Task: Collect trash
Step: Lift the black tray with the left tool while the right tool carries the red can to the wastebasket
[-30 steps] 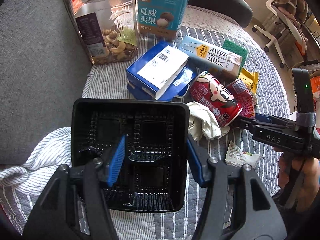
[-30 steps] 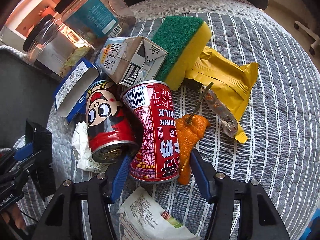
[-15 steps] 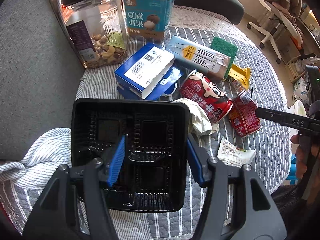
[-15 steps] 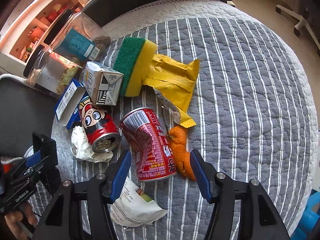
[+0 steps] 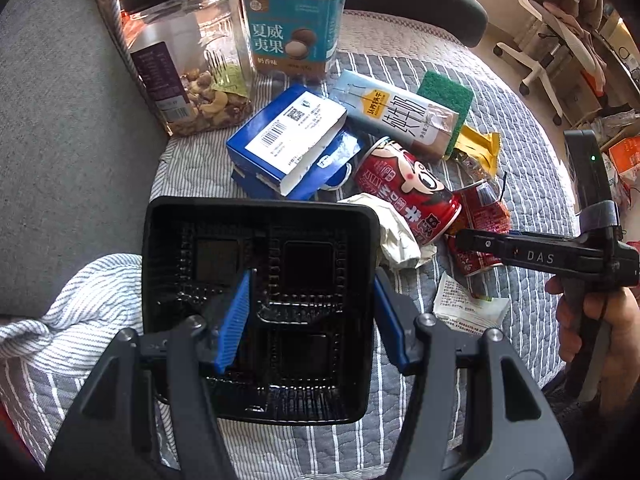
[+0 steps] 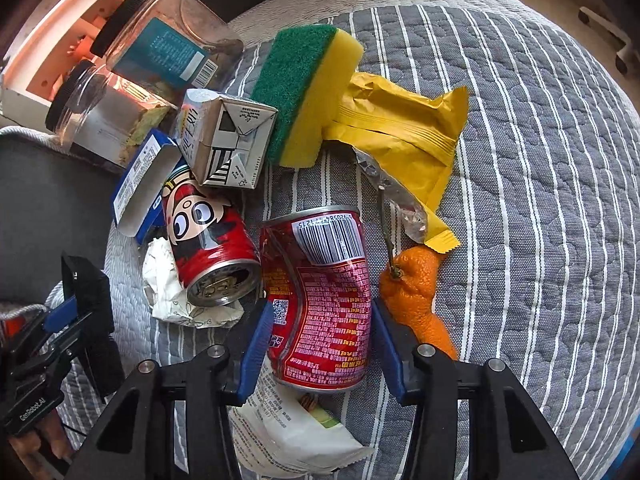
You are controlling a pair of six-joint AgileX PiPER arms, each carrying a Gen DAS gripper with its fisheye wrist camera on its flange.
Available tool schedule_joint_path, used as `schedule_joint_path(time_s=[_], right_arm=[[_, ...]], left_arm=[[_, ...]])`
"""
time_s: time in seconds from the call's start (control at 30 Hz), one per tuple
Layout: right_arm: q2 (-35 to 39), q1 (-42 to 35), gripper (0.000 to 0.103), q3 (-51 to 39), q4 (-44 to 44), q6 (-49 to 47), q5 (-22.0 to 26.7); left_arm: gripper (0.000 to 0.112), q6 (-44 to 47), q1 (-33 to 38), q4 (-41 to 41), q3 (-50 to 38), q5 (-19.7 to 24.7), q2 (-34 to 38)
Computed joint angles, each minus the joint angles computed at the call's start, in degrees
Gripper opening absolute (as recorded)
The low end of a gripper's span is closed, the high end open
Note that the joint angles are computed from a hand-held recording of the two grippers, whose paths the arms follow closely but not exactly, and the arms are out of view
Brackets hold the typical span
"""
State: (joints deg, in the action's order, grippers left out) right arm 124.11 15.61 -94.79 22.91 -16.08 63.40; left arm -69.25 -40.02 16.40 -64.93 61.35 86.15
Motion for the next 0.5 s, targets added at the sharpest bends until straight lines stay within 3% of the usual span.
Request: schedule_joint_path(time_s=[0.27,0.5], right_arm=[[-6.47,-0.65,0.037,5.74,3.79,-2.39,-3.19],[-14.82,-7.34,0.037,11.29,3.58,-5.31,-3.45]], left_arm=[[0.06,-2.75,-3.71,2.48,-5.12,1.75,2.07],[0.06,-1.38,-6.6,3.55,-15.66,3.09,8.99]])
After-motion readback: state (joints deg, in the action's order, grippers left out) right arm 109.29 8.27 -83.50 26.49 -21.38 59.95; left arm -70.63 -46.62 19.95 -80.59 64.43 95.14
